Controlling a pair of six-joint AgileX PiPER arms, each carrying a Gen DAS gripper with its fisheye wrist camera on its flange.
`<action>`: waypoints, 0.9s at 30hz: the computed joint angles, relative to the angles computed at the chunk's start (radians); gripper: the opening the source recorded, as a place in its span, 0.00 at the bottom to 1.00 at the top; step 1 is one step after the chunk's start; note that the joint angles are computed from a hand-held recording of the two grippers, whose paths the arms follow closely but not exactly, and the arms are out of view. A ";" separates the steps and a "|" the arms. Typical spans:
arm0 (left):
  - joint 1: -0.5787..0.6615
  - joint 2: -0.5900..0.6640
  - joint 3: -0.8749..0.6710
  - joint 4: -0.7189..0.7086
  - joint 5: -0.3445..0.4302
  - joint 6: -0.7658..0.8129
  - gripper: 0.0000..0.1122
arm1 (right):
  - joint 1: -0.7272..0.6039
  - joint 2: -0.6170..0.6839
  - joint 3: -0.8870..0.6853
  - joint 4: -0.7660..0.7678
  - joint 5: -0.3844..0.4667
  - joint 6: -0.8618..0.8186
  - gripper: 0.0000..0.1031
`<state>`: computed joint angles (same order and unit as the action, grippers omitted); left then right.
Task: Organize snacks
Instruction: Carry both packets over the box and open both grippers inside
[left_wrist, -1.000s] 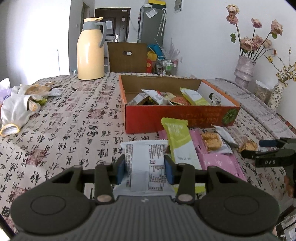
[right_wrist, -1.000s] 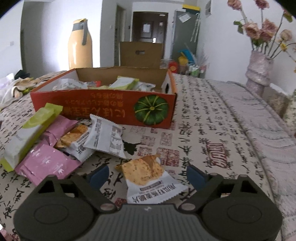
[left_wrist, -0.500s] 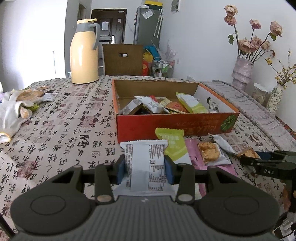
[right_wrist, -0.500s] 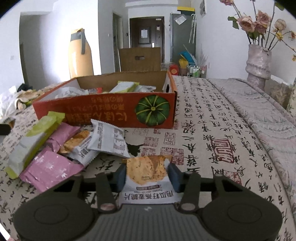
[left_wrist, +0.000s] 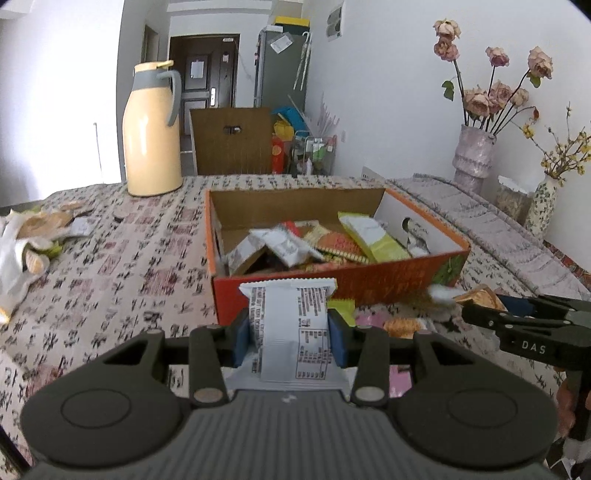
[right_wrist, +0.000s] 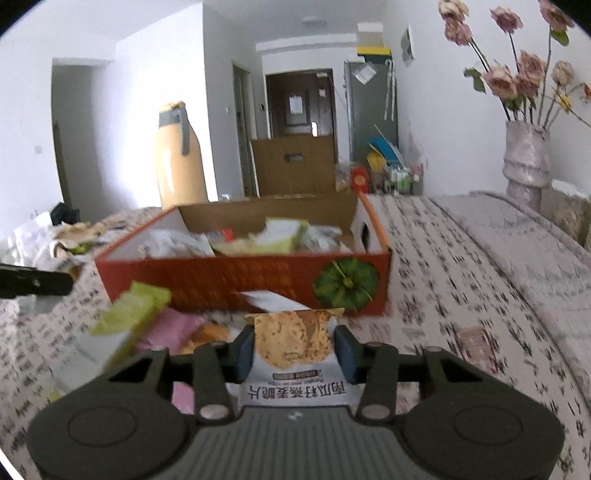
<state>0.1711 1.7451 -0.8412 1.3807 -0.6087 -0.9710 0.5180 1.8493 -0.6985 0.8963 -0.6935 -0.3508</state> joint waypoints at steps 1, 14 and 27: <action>-0.007 0.001 -0.009 -0.003 0.002 -0.003 0.38 | 0.001 0.000 -0.010 -0.001 -0.001 -0.006 0.43; -0.116 0.045 -0.157 -0.047 0.068 -0.042 0.38 | -0.059 0.044 -0.230 -0.048 0.049 -0.098 0.43; -0.215 0.159 -0.384 0.025 0.177 -0.208 0.38 | -0.172 0.163 -0.504 -0.005 0.170 -0.220 0.43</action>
